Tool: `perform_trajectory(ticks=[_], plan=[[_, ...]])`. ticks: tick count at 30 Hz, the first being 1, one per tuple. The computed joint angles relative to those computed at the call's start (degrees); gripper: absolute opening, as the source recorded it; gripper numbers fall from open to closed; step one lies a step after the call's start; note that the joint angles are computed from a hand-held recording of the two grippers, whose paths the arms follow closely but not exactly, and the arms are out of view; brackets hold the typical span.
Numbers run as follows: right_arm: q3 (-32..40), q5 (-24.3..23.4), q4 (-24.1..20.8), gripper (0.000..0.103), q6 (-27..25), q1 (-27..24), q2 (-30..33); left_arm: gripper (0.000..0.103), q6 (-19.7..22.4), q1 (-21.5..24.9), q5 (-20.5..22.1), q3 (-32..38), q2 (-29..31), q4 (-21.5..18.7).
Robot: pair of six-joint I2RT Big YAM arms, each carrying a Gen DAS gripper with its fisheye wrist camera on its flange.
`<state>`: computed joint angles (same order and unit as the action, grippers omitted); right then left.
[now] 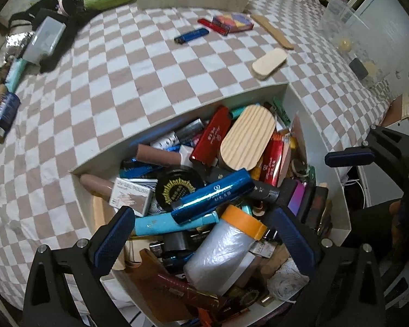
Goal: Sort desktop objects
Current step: 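Raise both open tools out of the box toward the bedspread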
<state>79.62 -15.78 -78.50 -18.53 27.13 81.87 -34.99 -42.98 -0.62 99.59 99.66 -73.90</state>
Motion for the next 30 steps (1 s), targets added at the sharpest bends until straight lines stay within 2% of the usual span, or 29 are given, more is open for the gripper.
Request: perform_trajectory(ticks=[3,8,20,24,30], plan=[[3.1,0.2,1.3,0.100,1.7,1.1,1.7,0.103,0.0,-0.3,-1.7,0.2,-0.9,0.6],[7.0,-0.2,4.2,0.100,2.2,0.2,4.1,0.103,0.8,-1.1,-6.5,1.1,-2.0,1.0],[11.7,0.2,9.3,0.101,3.7,-2.1,3.3,0.103,0.1,-0.7,-12.6,0.7,-6.4,4.5],[13.3,0.2,11.3,0.101,4.4,-3.1,3.5,0.103,-0.6,-0.2,-12.6,-0.3,-7.7,7.4],[13.5,4.0,17.1,0.101,7.1,-3.8,3.1,0.103,-1.0,-0.1,-15.7,-0.2,-8.5,8.9]])
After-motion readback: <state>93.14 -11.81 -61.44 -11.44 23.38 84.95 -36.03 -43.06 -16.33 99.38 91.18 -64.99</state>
